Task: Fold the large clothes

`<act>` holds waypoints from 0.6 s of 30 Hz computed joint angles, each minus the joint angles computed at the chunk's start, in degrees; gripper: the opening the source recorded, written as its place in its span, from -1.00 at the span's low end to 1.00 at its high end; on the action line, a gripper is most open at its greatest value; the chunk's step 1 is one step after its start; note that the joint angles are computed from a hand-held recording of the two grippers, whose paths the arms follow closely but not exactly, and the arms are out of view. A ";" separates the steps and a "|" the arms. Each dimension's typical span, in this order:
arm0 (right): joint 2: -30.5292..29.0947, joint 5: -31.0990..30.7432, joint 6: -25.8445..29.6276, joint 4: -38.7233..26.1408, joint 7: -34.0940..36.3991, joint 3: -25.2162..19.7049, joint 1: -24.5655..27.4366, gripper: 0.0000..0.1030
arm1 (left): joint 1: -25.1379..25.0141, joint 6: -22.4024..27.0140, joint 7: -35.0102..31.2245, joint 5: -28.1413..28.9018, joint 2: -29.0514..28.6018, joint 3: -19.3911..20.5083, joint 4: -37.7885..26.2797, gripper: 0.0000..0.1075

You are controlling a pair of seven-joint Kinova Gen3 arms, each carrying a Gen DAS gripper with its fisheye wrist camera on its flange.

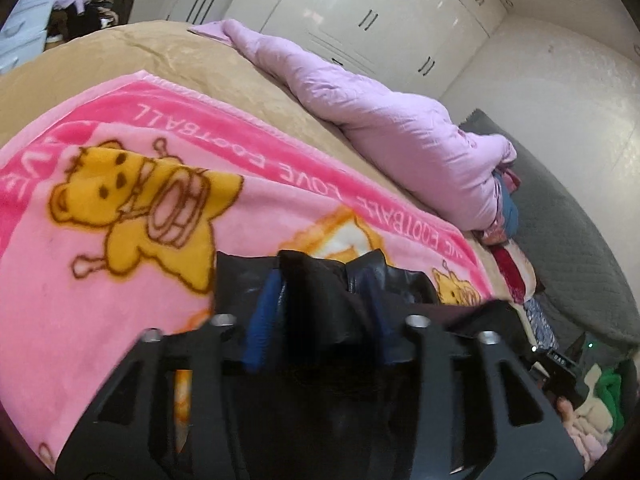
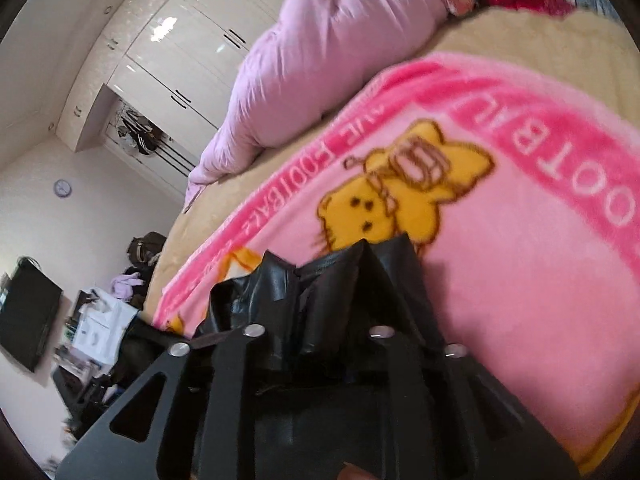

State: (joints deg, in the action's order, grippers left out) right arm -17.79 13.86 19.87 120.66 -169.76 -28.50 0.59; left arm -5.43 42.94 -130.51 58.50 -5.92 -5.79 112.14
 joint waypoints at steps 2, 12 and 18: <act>-1.30 -0.71 -1.99 1.58 -0.23 1.28 -0.38 0.10 | -0.34 0.99 -0.71 -0.18 -0.49 -0.54 0.39 -0.21; -5.29 5.44 13.70 -4.50 3.86 -8.47 9.59 0.28 | 8.41 -1.19 3.84 -9.68 -0.93 -6.72 -0.57 0.20; 7.55 18.35 26.89 -12.05 4.13 -21.75 11.51 0.27 | 3.29 -2.29 13.92 -23.66 5.45 5.53 -5.62 0.21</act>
State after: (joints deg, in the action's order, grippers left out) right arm -10.24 32.21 46.76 108.61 -165.63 -50.25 12.10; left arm -2.13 40.65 -116.59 34.84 -0.47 -0.25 106.52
